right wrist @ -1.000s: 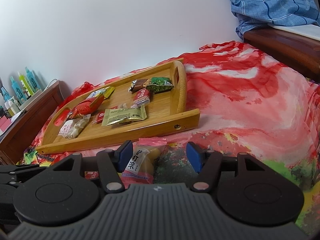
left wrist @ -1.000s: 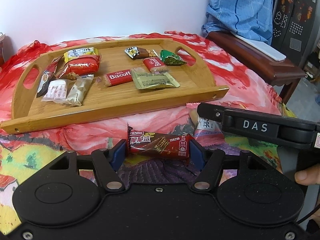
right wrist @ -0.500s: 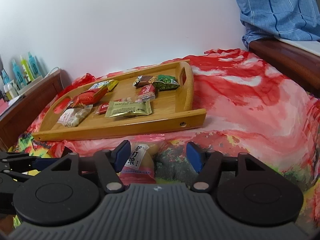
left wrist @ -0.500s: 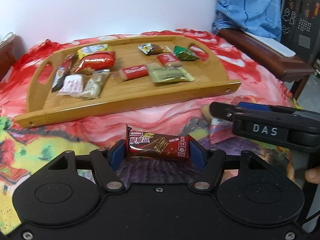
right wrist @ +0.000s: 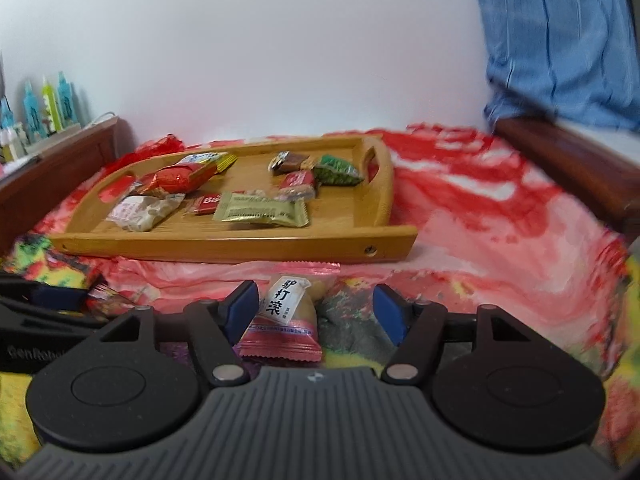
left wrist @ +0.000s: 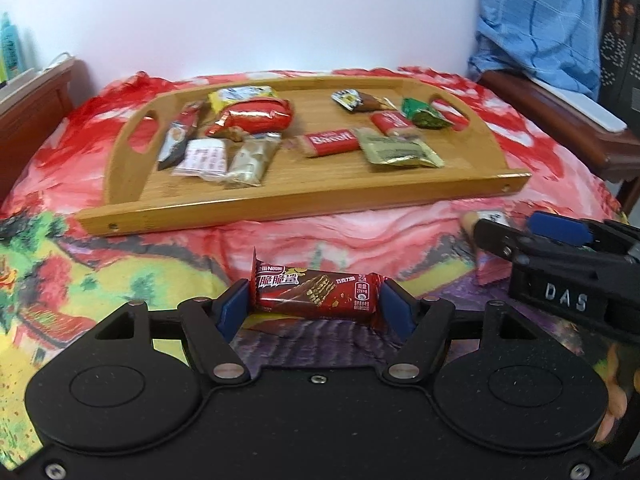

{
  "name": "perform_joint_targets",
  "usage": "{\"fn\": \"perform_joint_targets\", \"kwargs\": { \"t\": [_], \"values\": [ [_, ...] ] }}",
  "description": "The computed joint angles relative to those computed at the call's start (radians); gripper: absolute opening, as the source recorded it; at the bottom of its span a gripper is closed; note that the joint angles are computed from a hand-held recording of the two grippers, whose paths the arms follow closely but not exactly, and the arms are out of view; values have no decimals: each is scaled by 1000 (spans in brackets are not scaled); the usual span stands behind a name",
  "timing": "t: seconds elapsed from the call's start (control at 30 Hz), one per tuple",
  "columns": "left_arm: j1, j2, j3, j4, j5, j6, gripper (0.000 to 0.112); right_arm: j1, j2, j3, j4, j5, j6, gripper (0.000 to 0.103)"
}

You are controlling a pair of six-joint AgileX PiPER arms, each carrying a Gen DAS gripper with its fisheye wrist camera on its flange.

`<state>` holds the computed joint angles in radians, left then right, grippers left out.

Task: Organize snacks
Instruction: 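Grasp the brown wafer bar with the left tool while the right tool grasps the pink pack, then lift and hold the wafer bar and pink pack in both tools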

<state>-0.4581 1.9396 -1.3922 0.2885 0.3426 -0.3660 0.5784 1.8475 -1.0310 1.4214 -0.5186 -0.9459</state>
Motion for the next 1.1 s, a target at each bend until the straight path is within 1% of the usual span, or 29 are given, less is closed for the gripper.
{"fn": "perform_joint_targets", "kwargs": {
  "t": [0.07, 0.13, 0.33, 0.43, 0.7, 0.77, 0.83, 0.9, 1.1],
  "values": [
    [1, 0, 5, 36, -5, -48, 69, 32, 15, -9, 9, -60, -35, 77],
    [6, -1, 8, 44, -10, -69, 69, 47, 26, -17, 8, -78, -47, 77],
    [16, -3, 9, 74, -19, -129, 68, 67, 58, -38, 20, -97, -42, 77],
    [22, -1, 6, 50, -19, -112, 68, 72, 63, -39, 17, -104, -32, 77],
    [18, 6, 10, 82, -30, -124, 69, 76, 79, -57, 64, -109, -57, 77],
    [18, 12, 10, 84, -38, -124, 71, 75, 78, -58, 69, -103, -64, 71],
    [21, 23, 1, 61, -38, -103, 74, 71, 73, -55, 59, -85, -58, 69],
    [24, 28, -2, 43, -42, -90, 75, 74, 73, -54, 56, -84, -59, 66],
    [20, 38, -2, 69, -51, -97, 78, 77, 75, -56, 40, -77, -57, 54]
  ]
}}
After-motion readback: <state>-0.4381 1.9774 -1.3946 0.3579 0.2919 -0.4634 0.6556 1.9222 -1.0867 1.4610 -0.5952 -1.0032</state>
